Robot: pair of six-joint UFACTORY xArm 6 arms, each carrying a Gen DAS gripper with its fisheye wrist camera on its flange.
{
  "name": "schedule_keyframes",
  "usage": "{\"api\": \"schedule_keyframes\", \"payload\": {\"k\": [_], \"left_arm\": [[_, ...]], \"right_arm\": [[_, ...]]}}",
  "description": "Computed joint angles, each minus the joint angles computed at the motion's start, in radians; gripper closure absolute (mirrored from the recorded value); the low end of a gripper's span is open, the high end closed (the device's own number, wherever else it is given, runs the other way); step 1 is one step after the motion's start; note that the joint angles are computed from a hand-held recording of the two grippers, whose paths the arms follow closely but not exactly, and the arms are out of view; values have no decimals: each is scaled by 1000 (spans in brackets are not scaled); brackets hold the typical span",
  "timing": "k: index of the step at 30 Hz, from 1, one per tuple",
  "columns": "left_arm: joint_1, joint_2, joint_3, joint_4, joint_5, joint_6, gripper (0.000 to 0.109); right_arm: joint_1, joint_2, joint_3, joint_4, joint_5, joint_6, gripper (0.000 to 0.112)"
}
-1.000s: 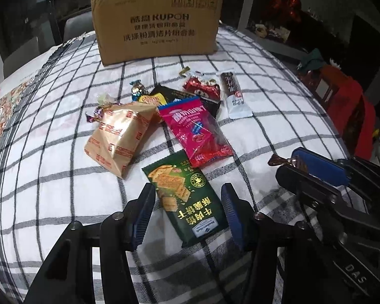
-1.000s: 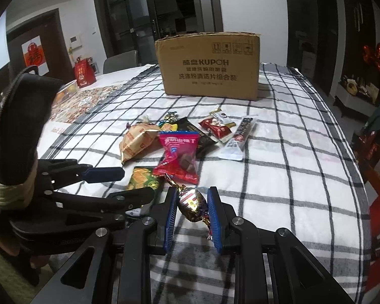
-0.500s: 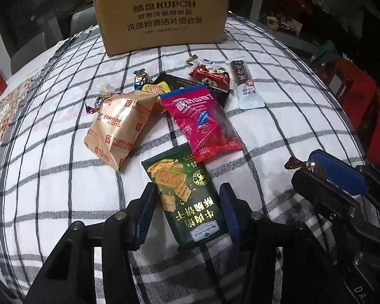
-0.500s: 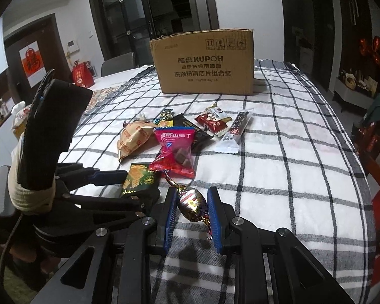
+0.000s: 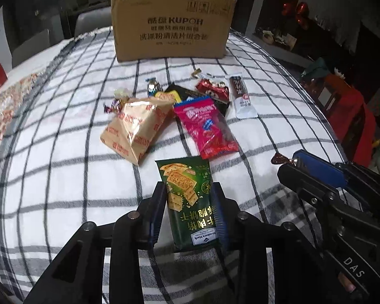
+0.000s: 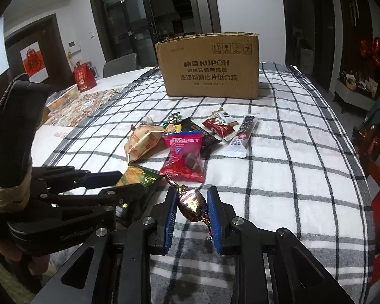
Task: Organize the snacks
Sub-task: 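Grasp the green cracker packet with the left gripper while the right gripper holds the candy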
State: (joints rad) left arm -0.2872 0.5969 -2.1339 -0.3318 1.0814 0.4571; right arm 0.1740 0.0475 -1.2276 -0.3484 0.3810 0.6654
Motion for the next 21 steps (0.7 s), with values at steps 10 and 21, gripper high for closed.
{"api": "schedule_keyframes", "payload": {"k": [10,21], "left_arm": [[-9,12,-9,43,28,-19,64],[-22,20,-11,78,42,-19,63]], "right_arm": [[8,-1,7,8,5,-2,87],[-3,-16,32,7,-6,19,87]]}}
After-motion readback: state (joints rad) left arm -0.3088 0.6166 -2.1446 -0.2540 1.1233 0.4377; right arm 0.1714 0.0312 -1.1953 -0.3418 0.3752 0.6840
